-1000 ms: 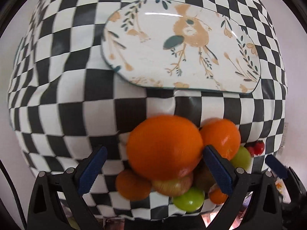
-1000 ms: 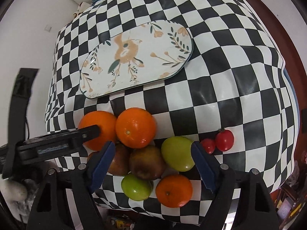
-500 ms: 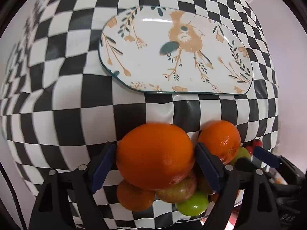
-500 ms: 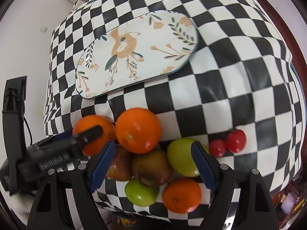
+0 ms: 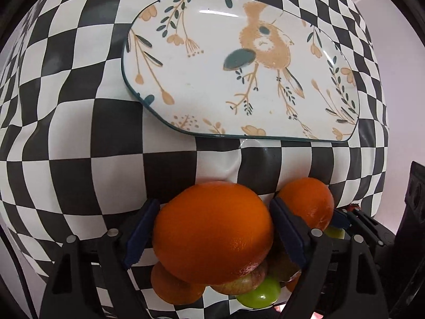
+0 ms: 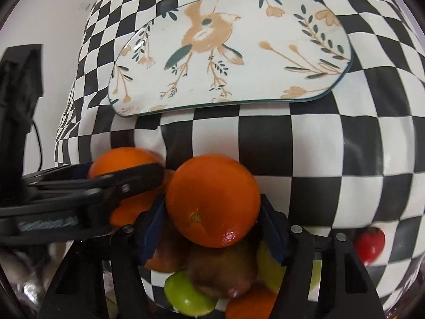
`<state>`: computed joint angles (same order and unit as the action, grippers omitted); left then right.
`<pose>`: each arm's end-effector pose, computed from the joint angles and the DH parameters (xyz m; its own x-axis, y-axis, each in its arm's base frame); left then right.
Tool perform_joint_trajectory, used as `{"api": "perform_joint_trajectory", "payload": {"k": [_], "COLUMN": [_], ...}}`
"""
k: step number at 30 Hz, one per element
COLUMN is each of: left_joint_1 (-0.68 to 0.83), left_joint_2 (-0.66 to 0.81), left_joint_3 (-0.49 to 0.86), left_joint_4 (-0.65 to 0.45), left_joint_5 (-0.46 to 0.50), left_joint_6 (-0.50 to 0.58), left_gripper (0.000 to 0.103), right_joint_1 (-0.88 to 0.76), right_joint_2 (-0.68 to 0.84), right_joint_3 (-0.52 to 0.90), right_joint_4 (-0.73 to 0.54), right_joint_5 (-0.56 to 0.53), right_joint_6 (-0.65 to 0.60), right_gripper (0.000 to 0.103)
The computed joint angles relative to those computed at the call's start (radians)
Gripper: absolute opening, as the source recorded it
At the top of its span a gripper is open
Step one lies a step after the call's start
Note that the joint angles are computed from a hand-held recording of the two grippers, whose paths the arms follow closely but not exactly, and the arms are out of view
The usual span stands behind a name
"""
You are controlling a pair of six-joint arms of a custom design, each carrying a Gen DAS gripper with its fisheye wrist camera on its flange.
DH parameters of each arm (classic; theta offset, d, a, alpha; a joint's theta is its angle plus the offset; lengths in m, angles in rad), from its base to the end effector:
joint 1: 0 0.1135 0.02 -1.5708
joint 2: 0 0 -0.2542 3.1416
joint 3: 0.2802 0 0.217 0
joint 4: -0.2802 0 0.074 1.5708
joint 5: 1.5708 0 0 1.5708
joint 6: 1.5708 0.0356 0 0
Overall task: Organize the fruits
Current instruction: 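Lower the left tool onto the large orange while the right tool lowers onto the tangerine, then carry the large orange in the left tool onto the plate while the right tool carries the tangerine there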
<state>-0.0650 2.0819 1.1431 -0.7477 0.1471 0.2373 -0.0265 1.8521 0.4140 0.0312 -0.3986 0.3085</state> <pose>0.3024 -0.0249 0.0939 -0.9523 0.2950 0.0780 0.2791 0.9453 -0.1687 0.1954 0.0086 0.0536 -0.9515 0.3052 -0.0392 0.2624 0.8714 0.4144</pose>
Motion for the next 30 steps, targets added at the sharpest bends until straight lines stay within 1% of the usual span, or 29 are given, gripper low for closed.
{"api": "perform_joint_trajectory", "payload": {"k": [1,2,3,4,5,6,7,9,11,12,14,15,16,17,18,19,24,25,26,28,30], "left_joint_1": [-0.04,-0.073,-0.156,-0.213,-0.247,-0.299,-0.321,-0.351,-0.383,-0.397,-0.409,-0.415,-0.427,-0.437,-0.399,-0.403,-0.464,-0.476,-0.467,-0.465,-0.466], "left_joint_2": [-0.019,-0.013,-0.041,-0.071,-0.068,-0.063,-0.037,-0.015,-0.018,-0.012,-0.01,-0.022,-0.072,-0.076,-0.103,-0.138,-0.159,-0.171,-0.192,-0.197,-0.199], "left_joint_3": [-0.016,-0.03,-0.095,-0.121,-0.115,-0.132,-0.111,-0.091,-0.125,-0.122,-0.124,-0.137,-0.2,-0.213,-0.248,-0.268,-0.234,-0.225,-0.211,-0.156,-0.083], "left_joint_4": [-0.006,0.039,0.063,0.063,0.057,0.077,0.076,0.077,0.12,0.128,0.143,0.153,0.157,0.178,0.187,0.179,0.162,0.15,0.12,0.086,0.037], "left_joint_5": [0.003,-0.025,-0.032,-0.043,-0.055,-0.061,-0.07,-0.074,-0.072,-0.075,-0.077,-0.078,-0.079,-0.079,-0.08,-0.079,-0.115,-0.112,-0.104,-0.086,-0.066], "left_joint_6": [-0.035,-0.064,-0.118,-0.16,-0.181,-0.227,-0.245,-0.272,-0.303,-0.316,-0.335,-0.345,-0.362,-0.379,-0.348,-0.358,-0.406,-0.425,-0.418,-0.427,-0.432], "left_gripper": [0.086,0.086,0.086,0.087,0.088,0.089,0.089,0.089,0.089,0.087,0.086,0.086,0.086,0.085,0.085,0.085,0.085,0.085,0.085,0.085,0.085], "right_joint_1": [-0.019,-0.037,-0.043,-0.045,-0.048,-0.062,-0.07,-0.081,-0.083,-0.082,-0.074,-0.081,-0.092,-0.108,-0.112,-0.106,-0.103,-0.097,-0.095,-0.104,-0.149], "right_joint_2": [-0.005,-0.021,-0.045,-0.058,-0.067,-0.064,-0.048,-0.019,0.002,0.007,0.016,0.013,0.013,0.011,0.009,0.01,-0.038,-0.057,-0.078,-0.125,-0.155], "right_joint_3": [0.004,0.004,0.01,0.014,0.018,0.025,0.037,0.053,0.066,0.073,0.067,0.057,0.05,0.041,0.036,0.031,0.006,0.001,-0.004,0.002,0.031], "right_joint_4": [-0.018,-0.037,-0.073,-0.096,-0.111,-0.127,-0.137,-0.144,-0.151,-0.156,-0.132,-0.121,-0.11,-0.099,-0.089,-0.075,-0.083,-0.087,-0.095,-0.131,-0.19], "right_joint_5": [-0.021,-0.033,-0.012,0.013,0.03,0.036,0.035,0.031,0.033,0.035,0.031,0.026,0.018,0.009,0.007,0.012,0.034,0.037,0.042,0.029,-0.008], "right_joint_6": [-0.018,-0.042,-0.067,-0.086,-0.105,-0.138,-0.165,-0.198,-0.218,-0.227,-0.217,-0.217,-0.217,-0.219,-0.211,-0.203,-0.191,-0.184,-0.178,-0.169,-0.186], "right_gripper": [0.067,0.067,0.067,0.067,0.068,0.068,0.068,0.068,0.068,0.069,0.069,0.069,0.069,0.069,0.069,0.069,0.067,0.067,0.067,0.067,0.067]}}
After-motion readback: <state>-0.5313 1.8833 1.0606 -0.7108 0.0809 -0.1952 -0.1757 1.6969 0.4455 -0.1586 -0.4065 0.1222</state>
